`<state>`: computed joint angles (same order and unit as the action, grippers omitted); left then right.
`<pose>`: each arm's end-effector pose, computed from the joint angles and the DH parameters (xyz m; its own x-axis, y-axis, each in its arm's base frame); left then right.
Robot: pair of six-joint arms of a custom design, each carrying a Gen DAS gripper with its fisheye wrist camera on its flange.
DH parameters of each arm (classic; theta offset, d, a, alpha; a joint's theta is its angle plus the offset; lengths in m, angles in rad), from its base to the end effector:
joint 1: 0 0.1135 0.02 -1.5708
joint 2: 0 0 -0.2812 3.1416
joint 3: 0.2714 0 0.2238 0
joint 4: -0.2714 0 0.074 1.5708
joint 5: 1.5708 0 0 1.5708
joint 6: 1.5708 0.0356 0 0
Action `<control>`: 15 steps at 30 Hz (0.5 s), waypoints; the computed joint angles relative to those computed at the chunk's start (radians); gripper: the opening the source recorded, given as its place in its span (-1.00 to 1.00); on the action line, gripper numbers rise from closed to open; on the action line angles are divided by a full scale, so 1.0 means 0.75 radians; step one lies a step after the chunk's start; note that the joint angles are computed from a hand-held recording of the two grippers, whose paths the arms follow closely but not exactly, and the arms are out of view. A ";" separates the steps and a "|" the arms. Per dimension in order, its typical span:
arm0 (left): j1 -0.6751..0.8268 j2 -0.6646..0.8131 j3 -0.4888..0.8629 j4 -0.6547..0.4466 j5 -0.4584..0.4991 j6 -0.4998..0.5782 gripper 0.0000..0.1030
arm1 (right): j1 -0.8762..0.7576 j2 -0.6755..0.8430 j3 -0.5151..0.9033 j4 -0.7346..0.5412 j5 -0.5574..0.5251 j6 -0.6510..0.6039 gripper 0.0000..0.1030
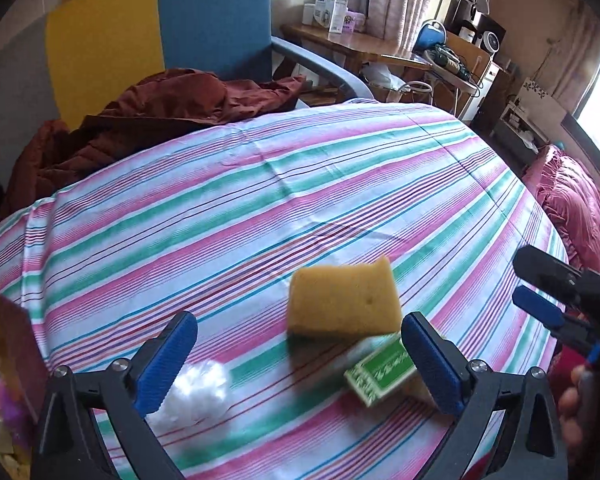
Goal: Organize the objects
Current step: 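Grasp the second yellow sponge with the left tool and lift it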
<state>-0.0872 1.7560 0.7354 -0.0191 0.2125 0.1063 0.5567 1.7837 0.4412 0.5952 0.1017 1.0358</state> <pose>0.2890 -0.0328 0.1437 -0.8338 0.1770 -0.5229 0.2816 0.9511 -0.1271 0.2285 0.1380 0.1175 -0.6920 0.5774 -0.4333 0.2606 0.7596 0.5959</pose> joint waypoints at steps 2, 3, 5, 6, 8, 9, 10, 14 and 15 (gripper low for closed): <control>-0.051 0.059 0.045 0.003 -0.031 -0.031 0.99 | -0.010 0.000 -0.013 0.026 -0.006 0.007 0.77; -0.070 0.082 0.061 0.006 -0.041 -0.039 0.99 | -0.014 0.002 -0.019 0.037 -0.011 0.014 0.77; -0.108 0.127 0.087 0.019 -0.068 -0.053 0.99 | -0.024 0.005 -0.028 0.058 -0.026 0.019 0.77; -0.130 0.163 0.113 0.021 -0.083 -0.062 0.99 | -0.025 0.005 -0.030 0.062 -0.028 0.022 0.77; -0.155 0.215 0.143 0.029 -0.092 -0.071 0.99 | -0.028 0.008 -0.032 0.069 -0.035 0.025 0.77; -0.162 0.245 0.158 0.034 -0.096 -0.076 0.99 | -0.030 0.010 -0.033 0.072 -0.038 0.024 0.77; -0.159 0.275 0.173 0.033 -0.086 -0.079 0.96 | -0.030 0.010 -0.031 0.071 -0.039 0.024 0.77; -0.067 0.304 0.165 0.013 0.083 -0.050 0.44 | -0.025 0.020 -0.006 0.041 -0.052 0.010 0.77; -0.058 0.282 0.139 0.033 0.076 -0.046 0.42 | -0.020 0.024 0.009 0.023 -0.056 -0.003 0.77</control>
<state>-0.1310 1.9677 0.8398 0.0054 0.2692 0.0715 0.5418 1.8020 0.4479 0.6125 0.0595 1.0339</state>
